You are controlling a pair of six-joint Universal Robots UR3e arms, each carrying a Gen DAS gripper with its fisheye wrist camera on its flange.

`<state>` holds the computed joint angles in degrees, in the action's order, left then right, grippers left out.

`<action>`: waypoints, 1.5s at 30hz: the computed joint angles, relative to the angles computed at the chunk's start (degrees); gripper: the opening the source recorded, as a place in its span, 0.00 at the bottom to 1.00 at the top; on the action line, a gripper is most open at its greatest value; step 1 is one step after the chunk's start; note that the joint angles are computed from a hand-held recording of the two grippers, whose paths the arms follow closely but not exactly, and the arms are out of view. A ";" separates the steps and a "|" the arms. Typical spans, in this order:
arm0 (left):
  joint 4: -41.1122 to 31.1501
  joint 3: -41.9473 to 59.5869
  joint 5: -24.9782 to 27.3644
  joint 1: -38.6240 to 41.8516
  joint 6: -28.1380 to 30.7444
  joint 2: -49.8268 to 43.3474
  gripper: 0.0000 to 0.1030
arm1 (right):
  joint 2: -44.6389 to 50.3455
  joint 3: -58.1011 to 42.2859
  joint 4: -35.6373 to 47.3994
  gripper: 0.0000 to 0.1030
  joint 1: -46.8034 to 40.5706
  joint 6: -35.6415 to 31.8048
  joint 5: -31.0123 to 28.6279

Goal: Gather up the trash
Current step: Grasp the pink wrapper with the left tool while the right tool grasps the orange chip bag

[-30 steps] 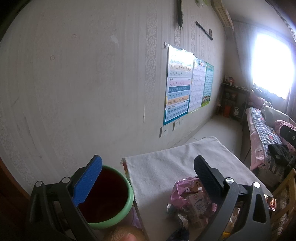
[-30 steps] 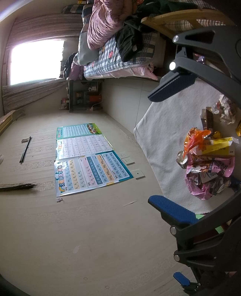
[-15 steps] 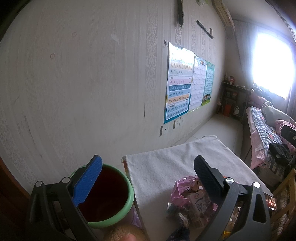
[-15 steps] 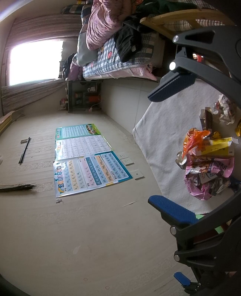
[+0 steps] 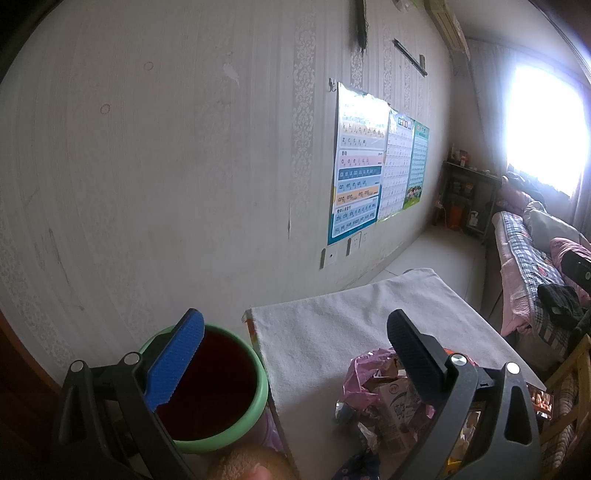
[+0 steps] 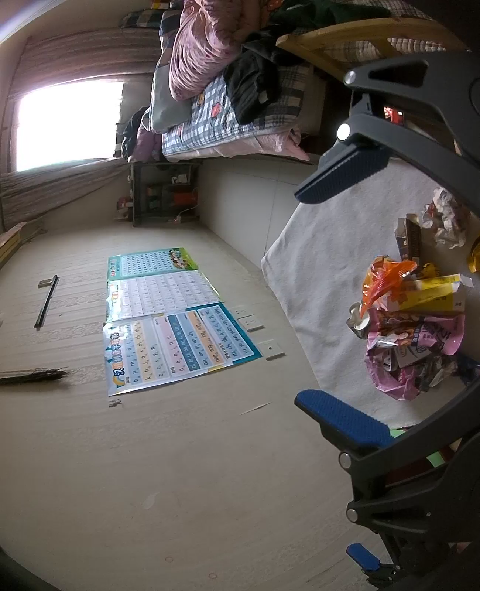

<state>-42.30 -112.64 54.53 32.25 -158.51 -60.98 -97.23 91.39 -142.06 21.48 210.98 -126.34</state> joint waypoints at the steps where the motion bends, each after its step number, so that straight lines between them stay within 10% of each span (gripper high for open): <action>1: -0.05 -0.04 0.01 0.00 0.02 0.02 0.92 | 0.00 0.00 0.00 0.97 0.00 0.00 0.00; 22: -8.83 -0.44 0.37 -4.70 9.29 -5.06 0.92 | -3.82 6.58 0.73 0.97 -4.09 0.27 3.58; 45: -6.98 19.46 18.62 -25.82 2.73 -43.93 0.32 | -16.32 26.26 4.39 0.97 -16.48 -2.13 22.77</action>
